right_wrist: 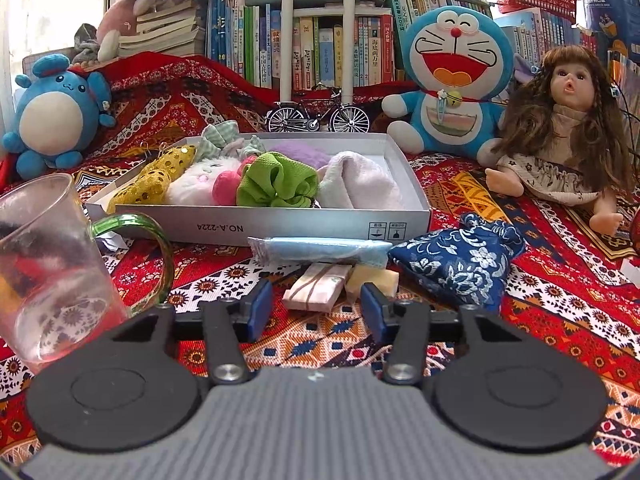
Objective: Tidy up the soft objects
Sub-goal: 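Grasp the white folded paper with the left gripper while the right grasps the wrapped box, then carry the paper and wrapped box over the white box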
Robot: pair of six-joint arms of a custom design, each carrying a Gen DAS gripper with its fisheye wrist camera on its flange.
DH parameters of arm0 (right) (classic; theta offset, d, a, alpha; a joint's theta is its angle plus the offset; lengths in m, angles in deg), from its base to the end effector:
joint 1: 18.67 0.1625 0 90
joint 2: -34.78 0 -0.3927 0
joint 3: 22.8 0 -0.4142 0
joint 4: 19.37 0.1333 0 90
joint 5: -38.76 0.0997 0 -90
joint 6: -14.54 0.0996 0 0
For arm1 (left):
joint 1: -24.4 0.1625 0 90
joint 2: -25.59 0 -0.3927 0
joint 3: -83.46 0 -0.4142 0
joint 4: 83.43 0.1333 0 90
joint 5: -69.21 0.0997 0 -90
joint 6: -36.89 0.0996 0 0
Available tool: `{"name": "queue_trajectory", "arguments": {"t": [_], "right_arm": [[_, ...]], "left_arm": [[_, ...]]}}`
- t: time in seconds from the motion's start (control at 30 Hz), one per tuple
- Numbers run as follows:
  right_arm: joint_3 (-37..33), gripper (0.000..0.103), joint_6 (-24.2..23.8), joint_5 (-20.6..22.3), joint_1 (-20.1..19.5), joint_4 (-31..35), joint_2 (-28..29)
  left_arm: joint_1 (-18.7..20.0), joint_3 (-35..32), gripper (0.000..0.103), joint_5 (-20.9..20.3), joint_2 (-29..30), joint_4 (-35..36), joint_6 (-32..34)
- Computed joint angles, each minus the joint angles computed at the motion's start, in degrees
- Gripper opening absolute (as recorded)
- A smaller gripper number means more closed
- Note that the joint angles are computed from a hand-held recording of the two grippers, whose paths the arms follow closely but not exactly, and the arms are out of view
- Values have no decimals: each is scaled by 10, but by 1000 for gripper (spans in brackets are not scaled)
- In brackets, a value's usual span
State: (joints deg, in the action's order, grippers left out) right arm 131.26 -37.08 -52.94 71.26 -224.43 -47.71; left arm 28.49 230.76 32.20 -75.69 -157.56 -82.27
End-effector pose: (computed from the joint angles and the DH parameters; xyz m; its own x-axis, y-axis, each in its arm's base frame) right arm 0.1300 -0.3233 0.1553 -0.6213 -0.5553 0.5529 -0.7830 0.4674 -0.4104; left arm -0.1892 -0.2269 0.1334 -0.7318 -0.3464 -0.5869 0.3470 0.5518 -0.7583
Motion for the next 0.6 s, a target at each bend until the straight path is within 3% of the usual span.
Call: {"name": "queue_trajectory", "arguments": {"t": [0.13, 0.4, 0.6], "right_arm": [[6, 32, 18, 17, -14, 20, -25], [25, 32, 35, 66, -45, 82, -111], [32, 32, 40, 78, -52, 88, -131]], "left_arm": [[-5, -2, 29, -5, -3, 9, -4], [-19, -13, 28, -7, -3, 50, -35], [-26, -21, 28, -4, 0, 63, -43]]}}
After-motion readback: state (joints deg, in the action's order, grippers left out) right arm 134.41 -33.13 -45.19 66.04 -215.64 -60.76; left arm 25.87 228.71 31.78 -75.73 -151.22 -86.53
